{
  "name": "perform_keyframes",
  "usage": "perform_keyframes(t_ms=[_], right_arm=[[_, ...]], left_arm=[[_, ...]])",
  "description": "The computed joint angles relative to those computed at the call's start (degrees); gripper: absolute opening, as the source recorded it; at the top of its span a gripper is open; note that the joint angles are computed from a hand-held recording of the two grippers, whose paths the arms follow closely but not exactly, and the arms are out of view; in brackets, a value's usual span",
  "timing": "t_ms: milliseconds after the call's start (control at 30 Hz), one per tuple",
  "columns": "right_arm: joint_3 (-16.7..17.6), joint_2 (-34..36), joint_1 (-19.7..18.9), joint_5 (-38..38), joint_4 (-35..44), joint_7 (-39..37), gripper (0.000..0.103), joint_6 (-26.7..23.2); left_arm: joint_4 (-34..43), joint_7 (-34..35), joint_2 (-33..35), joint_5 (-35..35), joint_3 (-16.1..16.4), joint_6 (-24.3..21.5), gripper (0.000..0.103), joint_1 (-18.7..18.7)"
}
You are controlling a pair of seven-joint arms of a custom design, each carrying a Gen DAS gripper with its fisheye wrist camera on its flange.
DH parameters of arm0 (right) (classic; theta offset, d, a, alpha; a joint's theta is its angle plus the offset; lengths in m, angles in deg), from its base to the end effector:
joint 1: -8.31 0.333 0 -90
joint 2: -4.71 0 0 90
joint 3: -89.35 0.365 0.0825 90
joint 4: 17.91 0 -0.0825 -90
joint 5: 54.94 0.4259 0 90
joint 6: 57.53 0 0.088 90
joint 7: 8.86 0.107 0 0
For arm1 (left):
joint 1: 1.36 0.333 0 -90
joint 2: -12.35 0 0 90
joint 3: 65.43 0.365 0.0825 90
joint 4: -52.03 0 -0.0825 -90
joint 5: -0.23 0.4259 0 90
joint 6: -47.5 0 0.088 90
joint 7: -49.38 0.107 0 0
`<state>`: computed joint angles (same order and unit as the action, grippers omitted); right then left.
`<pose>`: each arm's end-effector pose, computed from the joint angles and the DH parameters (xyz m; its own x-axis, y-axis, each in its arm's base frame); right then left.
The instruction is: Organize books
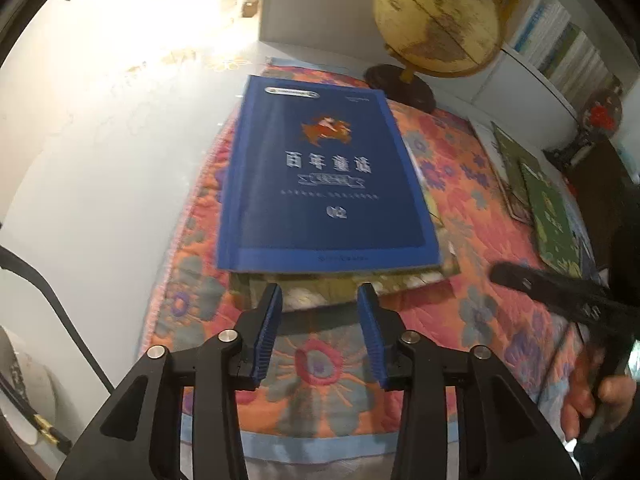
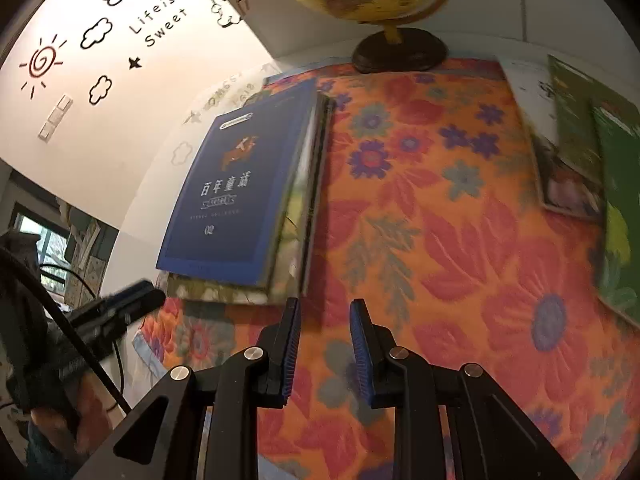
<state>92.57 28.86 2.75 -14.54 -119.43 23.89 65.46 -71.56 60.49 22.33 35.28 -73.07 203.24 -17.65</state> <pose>0.7079 -0.0056 0.3491 0.5397 -0.7245 -0.4287 -0.8364 -0.4033 -0.3712 0.5658 -0.2714 0.3752 0.3896 -0.9014 0.1891 -0.7857 -0.4324 -0.4424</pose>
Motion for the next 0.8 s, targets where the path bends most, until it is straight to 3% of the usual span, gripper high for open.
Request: perform_keyframes(t_ms=[167, 333, 433, 500, 600, 700, 767, 800], right_arm=[[-0.65, -1.0, -0.51, -0.14, -1.15, 0.07, 0.024, 0.92], [-1.69, -2.42, -1.6, 0.0, -3.06, 0.67, 0.025, 0.96], [-3.13, -3.7, -1.74, -2.24, -4.88, 1.39, 0.036, 3.66], [-3.99, -4.86, -2.06, -3.12, -6.56, 1.86, 0.052, 7.51], [-4.85, -6.18, -3.72, -2.53, -7.67, 1.89, 0.055, 11.97], [-5.92, -5.76, -5.91, -2.38, -5.86, 3.51, 0.055, 12.73], [-6.62, -4.75, -7.74, -2.33, -3.67, 4.86, 0.055, 12.17], [-6.83, -4.22, -8.47, -2.57, -2.64, 5.57, 0.056, 11.85]], left_arm=[[-1.47, -3.58, -1.51, 1.16, 0.76, 0.26, 0.037, 0.84], [0.0, -0.42, -1.13, 0.63, -0.4, -2.19, 0.037, 1.4], [2.44, 0.85, 0.32, 0.19, -0.83, -1.03, 0.037, 0.94], [5.61, 2.83, 2.21, -0.72, -1.2, -1.83, 0.037, 0.03], [12.55, 9.05, 7.05, -4.65, -2.69, -1.88, 0.039, -1.32], [19.49, 16.59, 12.34, -9.3, -4.33, -1.12, 0.05, -2.83], [25.82, 23.14, 16.71, -11.95, -6.07, -1.71, 0.071, -3.87], [28.36, 25.21, 18.36, -12.66, -6.28, -2.14, 0.073, -4.77]])
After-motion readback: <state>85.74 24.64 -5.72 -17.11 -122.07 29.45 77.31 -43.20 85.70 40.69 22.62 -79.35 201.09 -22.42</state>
